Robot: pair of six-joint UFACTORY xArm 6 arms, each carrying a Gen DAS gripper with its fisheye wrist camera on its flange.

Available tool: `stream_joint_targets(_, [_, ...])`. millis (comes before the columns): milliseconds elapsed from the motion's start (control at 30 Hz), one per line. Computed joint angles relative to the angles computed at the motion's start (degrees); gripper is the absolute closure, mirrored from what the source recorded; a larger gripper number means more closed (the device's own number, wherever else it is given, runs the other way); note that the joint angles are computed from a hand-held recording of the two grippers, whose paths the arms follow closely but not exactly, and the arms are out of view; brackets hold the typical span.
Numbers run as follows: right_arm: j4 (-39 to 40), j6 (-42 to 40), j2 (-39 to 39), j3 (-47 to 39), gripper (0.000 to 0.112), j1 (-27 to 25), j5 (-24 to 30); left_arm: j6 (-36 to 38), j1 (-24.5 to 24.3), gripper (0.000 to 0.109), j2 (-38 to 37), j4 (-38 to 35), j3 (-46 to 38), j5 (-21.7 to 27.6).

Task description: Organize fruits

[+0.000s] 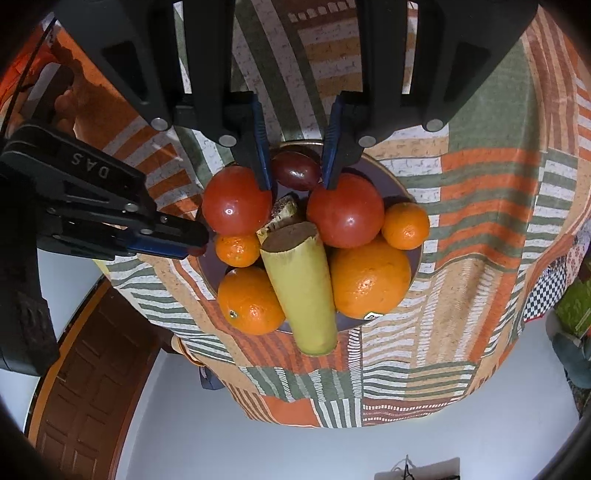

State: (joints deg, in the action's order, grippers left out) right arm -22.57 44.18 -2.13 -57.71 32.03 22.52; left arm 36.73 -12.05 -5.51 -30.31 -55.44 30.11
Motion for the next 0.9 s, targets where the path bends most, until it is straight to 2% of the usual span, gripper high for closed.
stream_joint_targets(200, [-0.3,0.3,0.6,0.2,0.089,-0.2,0.0,1.0,-0.8,0.077,-0.3,0.6,0.9,-1.3])
stream_joint_targets(267, [1.1,-1.1,0.7,-0.1,0.078,-0.1,0.2,0.8,-0.8,0.076,-0.1,0.9,0.7,-1.1])
stream_joint_targets(300, [-0.7,0.3,0.7,-0.4,0.077,0.0,1.1,0.8,-0.6,0.075,-0.1,0.6,0.5,-0.6])
stream_joint_targets(467, [-3.4,2.2,-1.5,0.6,0.076,0.1,1.6,0.8,0.2,0.075,-2.6,-0.2,1.8,-0.3])
stream_joint_targets(667, [-11.2,9.0,-8.5,2.6,0.076,1.6,3.1,1.7,2.5,0.075,-11.4,-4.0,5.1,-0.4])
stream_joint_targets(900, [-27.5,22.4,-19.7,2.4,0.076,8.7,9.6,4.2,4.8,0.075,-26.6,-10.1,7.9,-0.7])
